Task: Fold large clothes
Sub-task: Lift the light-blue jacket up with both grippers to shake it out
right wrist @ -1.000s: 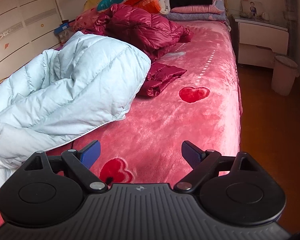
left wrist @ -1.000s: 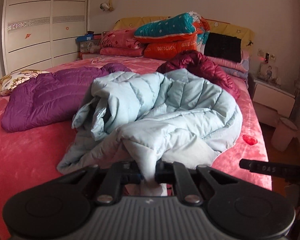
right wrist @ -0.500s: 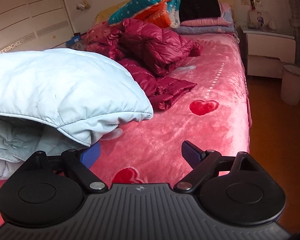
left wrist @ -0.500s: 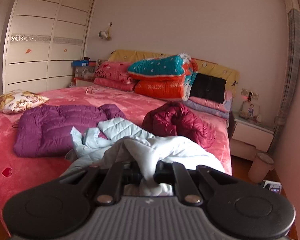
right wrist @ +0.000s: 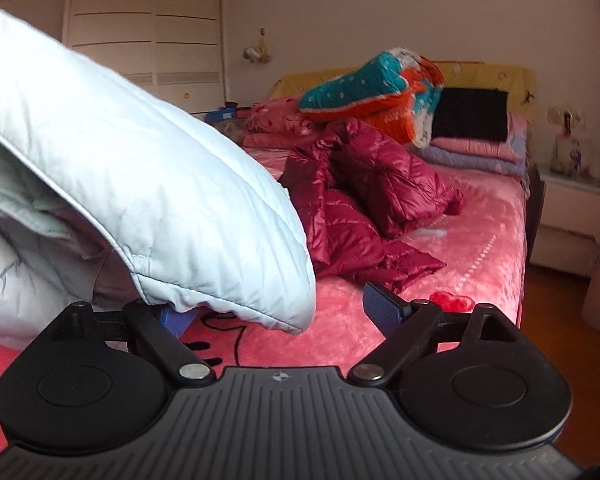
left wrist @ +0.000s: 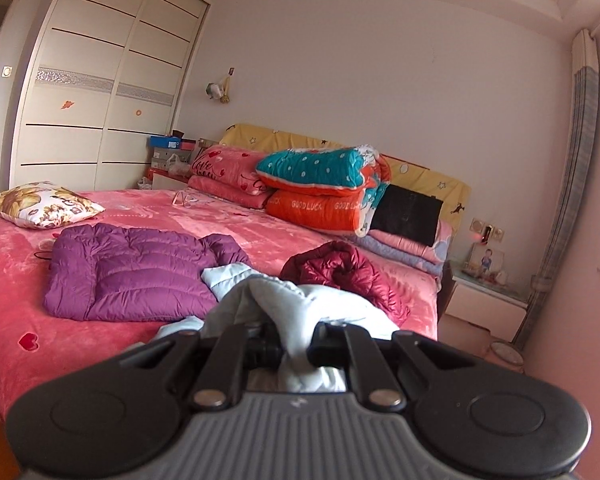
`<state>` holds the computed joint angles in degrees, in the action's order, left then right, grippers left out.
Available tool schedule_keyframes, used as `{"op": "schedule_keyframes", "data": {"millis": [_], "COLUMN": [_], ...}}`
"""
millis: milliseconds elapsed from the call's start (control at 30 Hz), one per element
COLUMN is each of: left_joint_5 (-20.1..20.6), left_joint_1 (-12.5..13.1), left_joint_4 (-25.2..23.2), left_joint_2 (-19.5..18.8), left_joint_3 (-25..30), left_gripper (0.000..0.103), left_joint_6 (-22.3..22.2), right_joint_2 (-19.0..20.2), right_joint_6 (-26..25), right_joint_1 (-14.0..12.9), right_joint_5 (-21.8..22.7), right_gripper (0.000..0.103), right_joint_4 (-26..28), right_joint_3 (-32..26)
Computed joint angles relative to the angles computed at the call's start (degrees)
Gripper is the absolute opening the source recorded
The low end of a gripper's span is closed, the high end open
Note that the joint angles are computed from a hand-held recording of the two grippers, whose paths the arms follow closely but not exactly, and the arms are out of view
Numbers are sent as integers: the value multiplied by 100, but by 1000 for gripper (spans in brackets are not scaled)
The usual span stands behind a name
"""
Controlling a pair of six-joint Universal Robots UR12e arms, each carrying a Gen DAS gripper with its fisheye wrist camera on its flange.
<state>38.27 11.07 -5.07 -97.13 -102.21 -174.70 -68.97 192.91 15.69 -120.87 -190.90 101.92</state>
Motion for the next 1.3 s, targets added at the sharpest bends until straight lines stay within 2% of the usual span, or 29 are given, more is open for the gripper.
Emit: {"op": "schedule_keyframes", "data": {"millis": [67,167,233,267,300,367,433,600,700,933,1067,1167,1233,1300], "left_joint_5": [-107,-222,-240,-242,-230,-187,-204,-338,-459,-763,-754,-700,-587,-439], "left_joint_1": [76,180,231,261,282,329,387,522,617,847,941,980,943,857], "left_joint_4": [53,205,314,370,423,516,606,1087,1796,3257,4281,4856,4935,4673], "left_joint_2": [43,94,112,129,132,142,141,138,117,29,-22,-71,-91,-63], "left_joint_3": [-31,-82,-106,-126,-134,-146,-143,-134,-126,125,312,475,531,475], "left_gripper": [7,7,7,7,7,7,7,7,7,7,8,8,9,10], "left_joint_6": [-39,-160,-247,-300,-352,-499,-678,-1138,-1568,-2997,-3863,-4445,-4476,-4140], "right_joint_2": [24,98,137,142,125,76,22,-264,-412,-460,-443,-452,-474,-482], "right_joint_6": [-288,-715,-935,-990,-985,-917,-859,-400,-485,-1896,-3020,-3739,-3939,-3957], "right_joint_1": [35,127,176,194,214,237,265,289,401,765,952,1034,1044,986], "right_joint_5": [49,-114,-256,-297,-324,-398,-522,-635,-867,-1554,-1659,-1626,-1594,-1575], "right_gripper": [103,85,59,51,39,30,16,9,8,8,8,8,8,8], "right_joint_4": [-21,63,166,165,158,-20,-205,-662,-1069,-2505,-3504,-4046,-4133,-3995], "right_joint_3": [-40,-170,-249,-269,-284,-283,-301,-236,-269,-699,-1033,-1241,-1303,-1309]}}
